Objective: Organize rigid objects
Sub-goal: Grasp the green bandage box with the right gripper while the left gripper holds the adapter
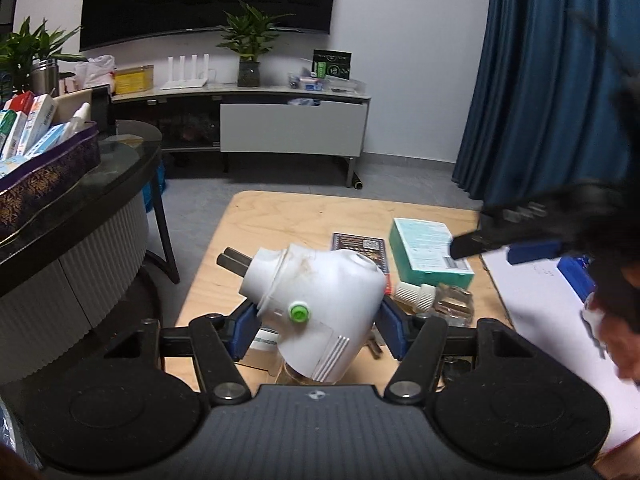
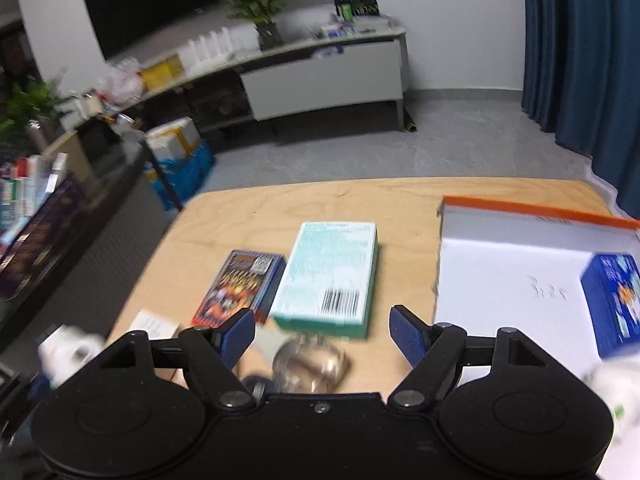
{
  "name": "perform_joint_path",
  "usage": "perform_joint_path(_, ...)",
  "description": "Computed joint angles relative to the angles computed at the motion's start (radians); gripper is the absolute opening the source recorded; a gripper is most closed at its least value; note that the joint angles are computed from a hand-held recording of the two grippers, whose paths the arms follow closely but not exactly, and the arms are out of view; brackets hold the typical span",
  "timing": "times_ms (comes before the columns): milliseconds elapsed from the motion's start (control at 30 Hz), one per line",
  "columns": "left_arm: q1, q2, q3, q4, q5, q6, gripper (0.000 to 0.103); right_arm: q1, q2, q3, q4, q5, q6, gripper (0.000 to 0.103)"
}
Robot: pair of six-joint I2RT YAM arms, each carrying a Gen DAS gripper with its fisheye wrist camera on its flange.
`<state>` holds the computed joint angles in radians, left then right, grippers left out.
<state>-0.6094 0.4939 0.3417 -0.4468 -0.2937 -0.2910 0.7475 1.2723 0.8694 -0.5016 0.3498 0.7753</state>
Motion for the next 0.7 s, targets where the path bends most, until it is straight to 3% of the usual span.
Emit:
perform_joint_path(267, 0.051, -0.020, -0.014, 0.022, 0.047, 0.010, 0.063, -0.081, 0.296, 0.177, -0.008, -0.017, -0.008, 0.089)
perform_joint_path(367, 0.020, -0.005, -0.013, 0.035, 0.006, 0.001, 0.063, -0.096, 0.341, 0.203, 0.014, -0.029, -0.024, 0.091)
perform_joint_path(467, 0.021, 0.001, -0.015, 0.043, 0.008, 0.003, 0.063, -0.106, 0.382, 0.227, 0.015, -0.051, -0.039, 0.094)
perform_joint_path(533, 0.014, -0.002, -0.015, 0.040, -0.001, -0.003, 0.063, -0.103, 0.398, 0.235, 0.002, -0.035, -0.035, 0.087)
perform_joint_path(700, -0.029, -0.013, -0.013, 0.024, -0.040, -0.022, 0.063, -0.080, 0.289, 0.167, 0.010, 0.020, -0.029, 0.084)
